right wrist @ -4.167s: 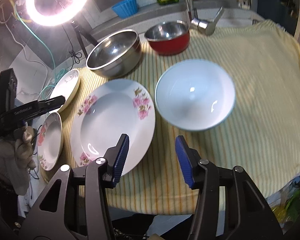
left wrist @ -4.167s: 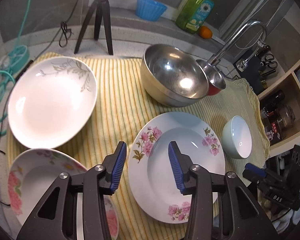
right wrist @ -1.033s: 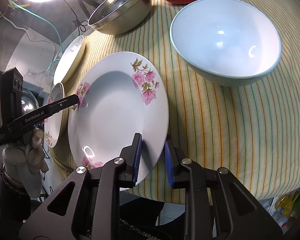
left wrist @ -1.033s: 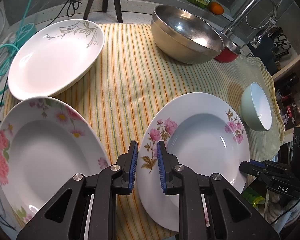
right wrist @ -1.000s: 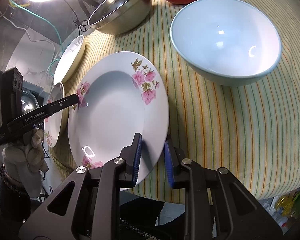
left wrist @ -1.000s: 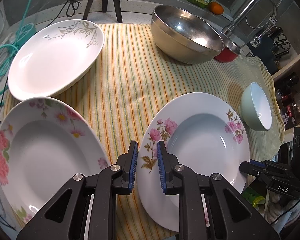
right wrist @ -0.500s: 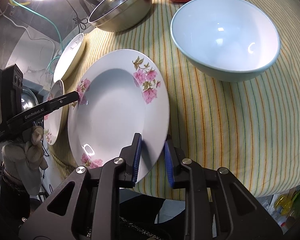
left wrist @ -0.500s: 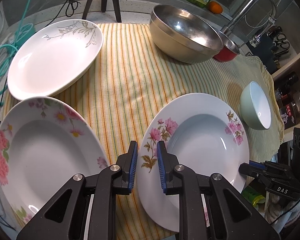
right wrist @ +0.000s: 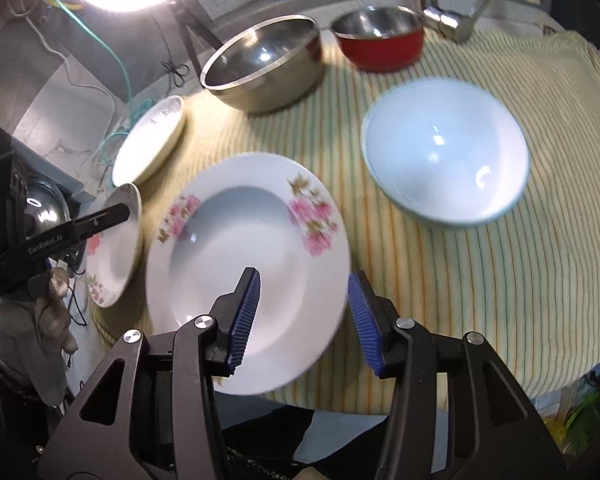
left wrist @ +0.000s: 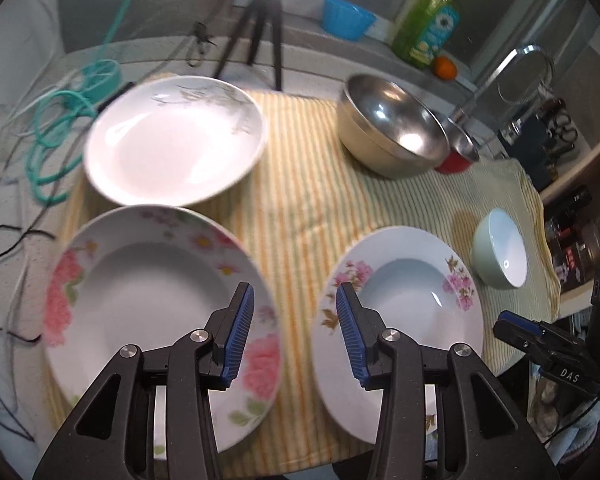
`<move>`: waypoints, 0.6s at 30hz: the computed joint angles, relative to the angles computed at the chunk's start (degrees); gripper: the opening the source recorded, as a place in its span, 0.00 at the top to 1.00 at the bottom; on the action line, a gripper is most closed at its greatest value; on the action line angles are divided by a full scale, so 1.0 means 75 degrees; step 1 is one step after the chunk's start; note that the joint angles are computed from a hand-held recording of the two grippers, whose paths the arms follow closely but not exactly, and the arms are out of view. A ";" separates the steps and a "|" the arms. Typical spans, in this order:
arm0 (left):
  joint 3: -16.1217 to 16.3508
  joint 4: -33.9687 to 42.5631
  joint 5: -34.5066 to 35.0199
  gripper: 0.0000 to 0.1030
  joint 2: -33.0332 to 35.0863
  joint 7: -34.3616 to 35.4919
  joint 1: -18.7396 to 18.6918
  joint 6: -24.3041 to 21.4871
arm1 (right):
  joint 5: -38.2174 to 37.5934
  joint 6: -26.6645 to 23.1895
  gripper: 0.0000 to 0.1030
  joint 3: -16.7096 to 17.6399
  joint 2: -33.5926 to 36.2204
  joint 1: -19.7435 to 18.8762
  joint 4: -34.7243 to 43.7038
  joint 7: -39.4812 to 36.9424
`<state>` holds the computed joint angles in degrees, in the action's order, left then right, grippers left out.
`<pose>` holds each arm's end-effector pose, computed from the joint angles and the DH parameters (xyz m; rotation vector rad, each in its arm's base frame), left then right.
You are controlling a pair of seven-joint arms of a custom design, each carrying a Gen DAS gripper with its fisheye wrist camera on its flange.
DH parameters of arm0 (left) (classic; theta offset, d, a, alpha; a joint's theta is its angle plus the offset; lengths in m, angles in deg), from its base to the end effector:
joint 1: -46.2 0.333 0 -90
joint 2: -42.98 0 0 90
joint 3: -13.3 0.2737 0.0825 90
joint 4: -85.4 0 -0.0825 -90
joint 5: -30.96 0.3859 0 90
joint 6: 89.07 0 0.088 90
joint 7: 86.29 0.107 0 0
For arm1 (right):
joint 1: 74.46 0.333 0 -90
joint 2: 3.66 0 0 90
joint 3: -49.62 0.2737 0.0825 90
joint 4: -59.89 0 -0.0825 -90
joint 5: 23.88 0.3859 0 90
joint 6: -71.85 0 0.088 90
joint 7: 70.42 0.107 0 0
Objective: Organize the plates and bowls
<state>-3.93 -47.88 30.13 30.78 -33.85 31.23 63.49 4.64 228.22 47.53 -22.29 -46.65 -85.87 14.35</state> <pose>0.4451 -0.2837 0.4390 -2.1401 1.9486 -0.7751 0.4353 0.1898 0.3972 -1.9203 1.6823 -0.0233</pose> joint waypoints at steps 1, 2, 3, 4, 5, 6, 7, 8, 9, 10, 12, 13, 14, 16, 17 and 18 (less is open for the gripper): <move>-0.0004 -0.0193 0.0060 0.60 -0.0219 -0.0174 0.0056 0.0011 | 0.0036 0.0045 0.54 -0.0001 0.0044 0.0063 0.0099 -0.0105; -0.0001 -0.0406 0.0073 0.60 -0.0457 -0.0317 0.0109 0.0021 | 0.0060 0.0054 0.53 0.0007 0.0098 0.0120 0.0202 -0.0210; 0.0003 -0.0581 0.0058 0.60 -0.0649 -0.0417 0.0154 0.0025 | 0.0099 0.0058 0.53 0.0004 0.0162 0.0164 0.0296 -0.0323; -0.0024 -0.0722 0.0082 0.60 -0.0807 -0.0561 0.0227 0.0012 | 0.0133 0.0057 0.53 0.0033 0.0261 0.0207 0.0429 -0.0403; -0.0048 -0.0930 0.0118 0.60 -0.1048 -0.0720 0.0309 -0.0028 | 0.0258 0.0023 0.53 0.0018 0.0411 0.0287 0.0618 -0.0589; -0.0095 -0.1098 0.0164 0.60 -0.1249 -0.0876 0.0388 -0.0064 | 0.0373 0.0001 0.53 0.0053 0.0557 0.0329 0.0782 -0.0708; -0.0151 -0.1195 0.0217 0.60 -0.1362 -0.1025 0.0472 -0.0085 | 0.0518 -0.0042 0.53 0.0079 0.0699 0.0362 0.0952 -0.0877; -0.0157 -0.1386 0.0217 0.60 -0.1580 -0.1144 0.0524 -0.0111 | 0.0655 -0.0099 0.53 0.0123 0.0832 0.0375 0.1114 -0.1049; -0.0182 -0.1509 0.0218 0.60 -0.1727 -0.1250 0.0569 -0.0131 | 0.0742 -0.0170 0.53 0.0197 0.0925 0.0356 0.1243 -0.1153; -0.0199 -0.1677 0.0223 0.60 -0.1919 -0.1358 0.0622 -0.0154 | 0.0933 -0.0293 0.53 0.0236 0.1089 0.0374 0.1453 -0.1383; -0.0268 -0.1960 0.0273 0.60 -0.2272 -0.1599 0.0754 -0.0232 | 0.1171 -0.0415 0.53 0.0440 0.1347 0.0327 0.1741 -0.1590; -0.0304 -0.2062 0.0294 0.60 -0.2396 -0.1701 0.0809 -0.0258 | 0.1272 -0.0497 0.53 0.0527 0.1495 0.0291 0.1903 -0.1694; -0.0326 -0.2179 0.0310 0.60 -0.2536 -0.1790 0.0856 -0.0306 | 0.1383 -0.0611 0.53 0.0622 0.1720 0.0263 0.2148 -0.1798; -0.0367 -0.2364 0.0346 0.60 -0.2750 -0.1954 0.0948 -0.0401 | 0.1519 -0.0744 0.54 0.0828 0.1981 0.0143 0.2418 -0.1884; -0.0387 -0.2425 0.0370 0.60 -0.2826 -0.2017 0.0986 -0.0458 | 0.1643 -0.0826 0.53 0.0920 0.2144 0.0097 0.2593 -0.1969; -0.0392 -0.2493 0.0386 0.60 -0.2908 -0.2068 0.1014 -0.0524 | 0.1726 -0.0890 0.53 0.1013 0.2290 0.0046 0.2750 -0.2032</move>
<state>-6.87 -66.58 33.03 8.97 -49.36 38.84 59.56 17.59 221.55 55.13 -5.12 -46.31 -65.25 -0.89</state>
